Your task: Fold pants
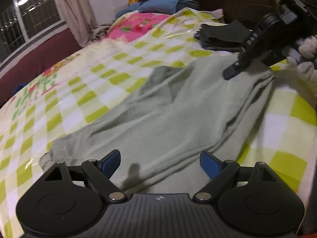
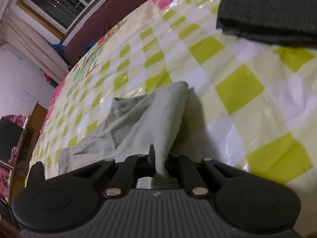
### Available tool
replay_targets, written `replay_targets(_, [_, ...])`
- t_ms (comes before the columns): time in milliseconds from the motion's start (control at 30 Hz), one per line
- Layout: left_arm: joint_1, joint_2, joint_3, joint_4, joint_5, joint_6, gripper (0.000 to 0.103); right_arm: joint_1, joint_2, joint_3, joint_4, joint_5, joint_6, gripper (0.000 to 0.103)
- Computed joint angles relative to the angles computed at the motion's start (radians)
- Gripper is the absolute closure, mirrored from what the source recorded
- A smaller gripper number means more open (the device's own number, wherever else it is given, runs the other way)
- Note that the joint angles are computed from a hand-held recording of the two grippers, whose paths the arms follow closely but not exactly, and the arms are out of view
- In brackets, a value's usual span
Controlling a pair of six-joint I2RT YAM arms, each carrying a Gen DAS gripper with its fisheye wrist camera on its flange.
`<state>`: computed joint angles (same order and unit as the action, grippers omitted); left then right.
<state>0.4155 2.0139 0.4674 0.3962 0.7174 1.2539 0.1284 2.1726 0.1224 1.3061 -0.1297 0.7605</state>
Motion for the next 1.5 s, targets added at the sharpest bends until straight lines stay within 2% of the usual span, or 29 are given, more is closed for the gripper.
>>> replay_targets(33, [0.006, 0.021, 0.017, 0.005, -0.004, -0.018, 0.003, 0.025, -0.026, 0.02, -0.062, 0.028, -0.004, 0.092])
replay_targets(67, [0.014, 0.049, 0.042, -0.005, -0.016, -0.028, 0.002, 0.036, -0.036, 0.05, -0.136, 0.045, -0.014, 0.092])
replay_targets(133, [0.026, 0.109, 0.124, -0.094, -0.084, -0.064, 0.001, 0.008, -0.007, 0.087, -0.207, 0.021, -0.026, 0.091])
replay_targets(167, [0.055, 0.121, 0.152, -0.15, -0.064, -0.074, 0.001, 0.019, 0.029, 0.119, -0.207, 0.028, 0.006, 0.091])
replay_targets(200, [0.09, 0.112, 0.176, -0.233, -0.04, -0.042, 0.001, 0.019, 0.046, 0.126, -0.196, 0.033, 0.023, 0.092])
replay_targets(300, [0.175, 0.064, 0.16, -0.296, 0.015, 0.079, 0.001, 0.036, 0.0, 0.122, -0.254, 0.066, 0.048, 0.091])
replay_targets(367, [0.241, 0.046, 0.191, -0.389, 0.057, 0.145, 0.001, 0.1, -0.097, 0.122, -0.383, 0.18, 0.039, 0.087])
replay_targets(433, [0.307, 0.037, 0.23, -0.453, 0.094, 0.172, 0.001, 0.215, -0.227, 0.125, -0.555, 0.359, 0.031, 0.083])
replay_targets(533, [0.39, 0.041, 0.283, -0.505, 0.135, 0.202, 0.001, 0.435, -0.406, 0.164, -0.815, 0.605, 0.043, 0.083])
replay_targets(600, [0.414, 0.053, 0.313, -0.512, 0.142, 0.2, 0.001, 0.558, -0.444, 0.223, -0.879, 0.654, -0.031, 0.079])
replay_targets(667, [0.428, 0.068, 0.333, -0.5, 0.139, 0.185, 0.001, 0.659, -0.402, 0.294, -0.826, 0.605, -0.125, 0.075])
replay_targets(767, [0.459, 0.092, 0.367, -0.498, 0.132, 0.164, 0.001, 0.731, -0.203, 0.487, -0.743, 0.442, -0.258, 0.074])
replay_targets(800, [0.47, 0.096, 0.378, -0.506, 0.135, 0.155, 0.001, 0.749, -0.135, 0.558, -0.738, 0.422, -0.303, 0.074])
replay_targets(900, [0.506, 0.106, 0.425, -0.564, 0.159, 0.161, 0.001, 0.763, 0.024, 0.742, -0.764, 0.358, -0.367, 0.074])
replay_targets(1000, [0.528, 0.117, 0.455, -0.588, 0.164, 0.172, 0.001, 0.76, 0.099, 0.85, -0.829, 0.306, -0.381, 0.074])
replay_targets(1067, [0.534, 0.135, 0.478, -0.6, 0.164, 0.173, 0.001, 0.758, 0.121, 0.877, -0.835, 0.321, -0.403, 0.073])
replay_targets(1233, [0.54, 0.155, 0.511, -0.63, 0.173, 0.161, 0.001, 0.746, 0.118, 0.884, -0.866, 0.407, -0.362, 0.073])
replay_targets(1300, [0.543, 0.155, 0.511, -0.629, 0.178, 0.164, 0.001, 0.733, 0.118, 0.883, -0.871, 0.384, -0.327, 0.08])
replay_targets(1333, [0.544, 0.153, 0.508, -0.624, 0.18, 0.164, 0.001, 0.725, 0.118, 0.881, -0.863, 0.356, -0.313, 0.098])
replay_targets(1400, [0.55, 0.147, 0.504, -0.614, 0.186, 0.17, 0.001, 0.732, 0.098, 0.868, -0.853, 0.326, -0.302, 0.097])
replay_targets(1500, [0.562, 0.133, 0.507, -0.62, 0.199, 0.183, 0.001, 0.795, 0.059, 0.851, -0.853, 0.373, -0.397, 0.097])
